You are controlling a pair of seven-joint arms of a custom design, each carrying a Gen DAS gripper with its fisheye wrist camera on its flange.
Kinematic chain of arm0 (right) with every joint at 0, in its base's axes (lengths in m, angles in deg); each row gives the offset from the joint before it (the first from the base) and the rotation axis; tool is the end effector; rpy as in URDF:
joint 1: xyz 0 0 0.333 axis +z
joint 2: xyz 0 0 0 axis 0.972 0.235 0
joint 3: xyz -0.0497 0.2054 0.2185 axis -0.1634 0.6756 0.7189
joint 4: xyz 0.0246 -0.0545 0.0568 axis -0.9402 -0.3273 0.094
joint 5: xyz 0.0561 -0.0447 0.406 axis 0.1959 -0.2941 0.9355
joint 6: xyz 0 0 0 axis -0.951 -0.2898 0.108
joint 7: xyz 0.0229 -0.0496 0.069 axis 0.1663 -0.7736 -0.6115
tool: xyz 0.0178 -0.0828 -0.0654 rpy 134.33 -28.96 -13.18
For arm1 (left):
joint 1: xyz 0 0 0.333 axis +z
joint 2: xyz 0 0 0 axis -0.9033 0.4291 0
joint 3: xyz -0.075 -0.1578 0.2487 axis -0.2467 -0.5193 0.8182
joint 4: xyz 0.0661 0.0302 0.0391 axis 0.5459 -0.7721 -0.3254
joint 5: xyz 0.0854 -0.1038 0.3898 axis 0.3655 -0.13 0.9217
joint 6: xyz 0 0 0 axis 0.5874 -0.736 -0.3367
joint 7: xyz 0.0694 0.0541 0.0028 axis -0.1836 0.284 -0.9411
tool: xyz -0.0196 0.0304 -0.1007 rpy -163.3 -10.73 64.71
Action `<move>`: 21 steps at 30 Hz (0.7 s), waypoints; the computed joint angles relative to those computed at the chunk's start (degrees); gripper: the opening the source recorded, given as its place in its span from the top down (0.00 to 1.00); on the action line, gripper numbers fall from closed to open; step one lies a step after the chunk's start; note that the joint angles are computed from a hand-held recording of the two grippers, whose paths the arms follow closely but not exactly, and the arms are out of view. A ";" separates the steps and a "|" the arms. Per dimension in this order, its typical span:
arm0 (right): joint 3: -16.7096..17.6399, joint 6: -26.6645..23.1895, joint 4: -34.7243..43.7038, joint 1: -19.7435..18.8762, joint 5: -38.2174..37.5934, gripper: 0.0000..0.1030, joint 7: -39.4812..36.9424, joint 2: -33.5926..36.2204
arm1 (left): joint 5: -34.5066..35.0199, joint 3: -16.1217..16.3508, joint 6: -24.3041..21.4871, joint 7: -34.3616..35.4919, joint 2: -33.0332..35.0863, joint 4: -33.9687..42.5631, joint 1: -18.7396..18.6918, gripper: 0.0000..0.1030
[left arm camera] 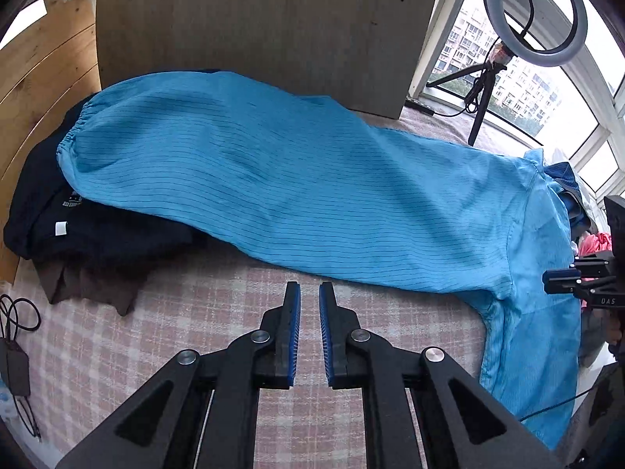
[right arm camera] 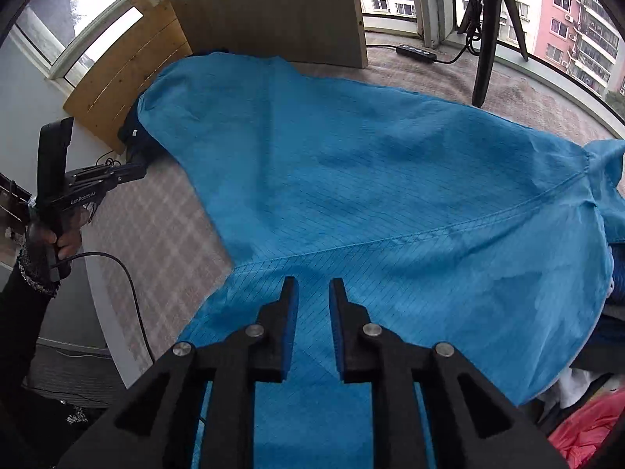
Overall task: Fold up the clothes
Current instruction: 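Grasp the elastic sleeve cuff of the blue coat with the left gripper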
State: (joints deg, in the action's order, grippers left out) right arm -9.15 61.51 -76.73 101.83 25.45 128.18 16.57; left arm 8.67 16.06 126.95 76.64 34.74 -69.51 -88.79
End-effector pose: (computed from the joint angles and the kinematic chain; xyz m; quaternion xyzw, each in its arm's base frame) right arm 0.4150 0.1918 0.4900 -0.7815 0.5744 0.0386 0.2406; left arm 0.4519 -0.4163 0.5095 -0.6302 0.7320 -0.2402 0.0970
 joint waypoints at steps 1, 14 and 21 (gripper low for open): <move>0.91 0.23 -0.68 0.81 0.85 0.84 1.10 0.22 | -0.24 0.79 0.02 -0.43 -2.25 -1.81 0.77 0.90; 8.76 6.39 -0.55 0.26 -5.99 0.84 29.35 -11.48 | -16.25 8.54 5.81 23.49 -0.47 -2.71 13.65 0.62; 17.34 7.83 5.70 -1.54 -16.75 0.84 49.75 -5.49 | -30.75 7.44 8.34 36.40 8.14 2.16 16.46 0.58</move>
